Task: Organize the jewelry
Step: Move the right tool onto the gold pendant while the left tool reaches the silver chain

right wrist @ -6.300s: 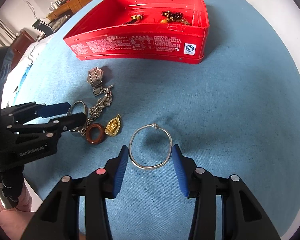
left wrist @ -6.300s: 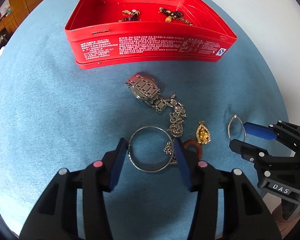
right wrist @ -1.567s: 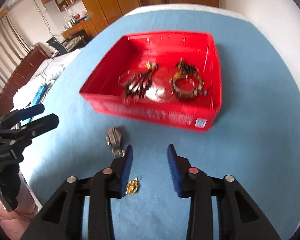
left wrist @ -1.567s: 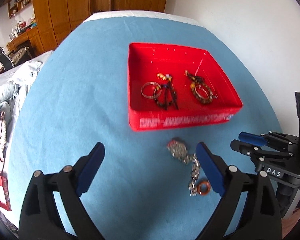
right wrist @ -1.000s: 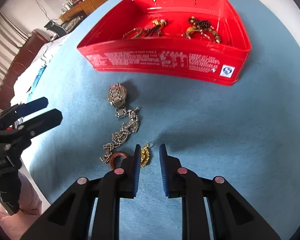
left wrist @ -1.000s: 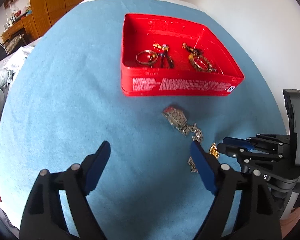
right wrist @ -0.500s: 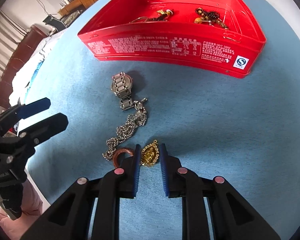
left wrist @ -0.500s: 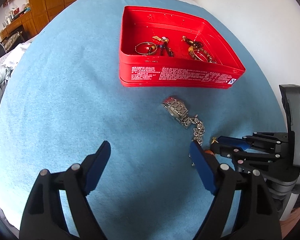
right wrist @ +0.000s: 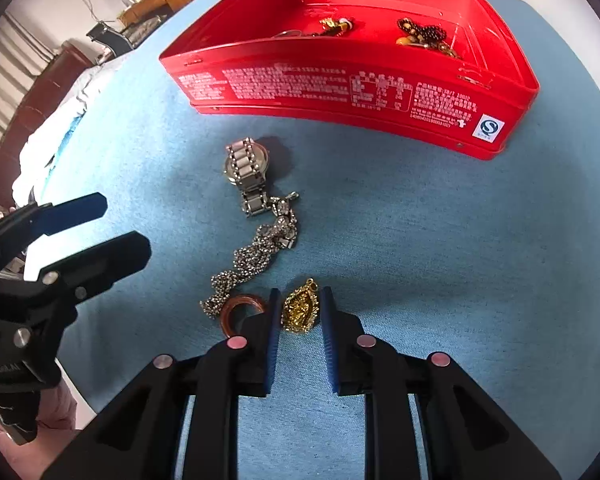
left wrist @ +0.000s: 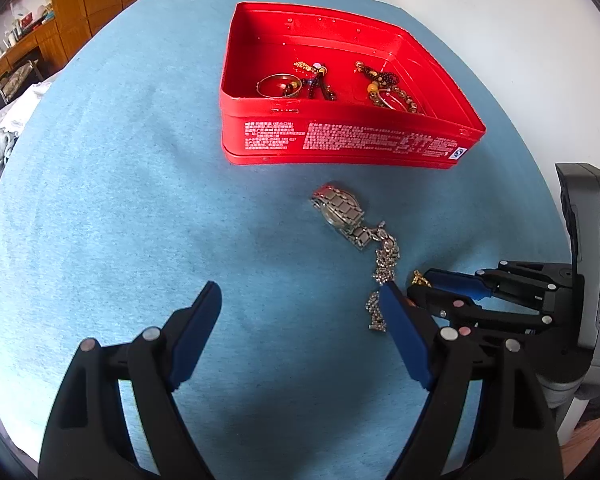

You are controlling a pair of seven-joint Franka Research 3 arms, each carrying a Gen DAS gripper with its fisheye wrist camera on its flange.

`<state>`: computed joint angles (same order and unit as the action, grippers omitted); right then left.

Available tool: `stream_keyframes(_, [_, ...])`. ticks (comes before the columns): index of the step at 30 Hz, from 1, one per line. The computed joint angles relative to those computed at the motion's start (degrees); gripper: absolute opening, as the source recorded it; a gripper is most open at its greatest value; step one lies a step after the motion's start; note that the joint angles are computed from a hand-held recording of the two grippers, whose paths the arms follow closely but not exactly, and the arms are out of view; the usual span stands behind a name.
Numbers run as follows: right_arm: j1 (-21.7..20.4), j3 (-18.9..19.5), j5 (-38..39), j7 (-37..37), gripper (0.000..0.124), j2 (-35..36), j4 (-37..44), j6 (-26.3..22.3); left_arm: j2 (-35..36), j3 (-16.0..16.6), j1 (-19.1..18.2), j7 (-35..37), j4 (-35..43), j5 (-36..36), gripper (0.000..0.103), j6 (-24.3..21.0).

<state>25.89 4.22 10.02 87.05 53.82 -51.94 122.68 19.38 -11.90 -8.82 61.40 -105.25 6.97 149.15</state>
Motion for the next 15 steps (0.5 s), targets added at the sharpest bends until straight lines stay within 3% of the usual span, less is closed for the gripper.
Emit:
stream_keyframes(7, [-2.3,1.2,3.4,-0.8,0.015,-2.1,-3.7,2.4,1.5,-0.5,0.2,0.9,1.7,-0.8,0.077,-1.1])
stream_keyframes(15, [-3.7,0.1,3.3,-0.1,0.015,-7.3,-11.7,7.3,7.1,-2.1,-0.2,5.3,9.5,-3.5,0.057,-5.9])
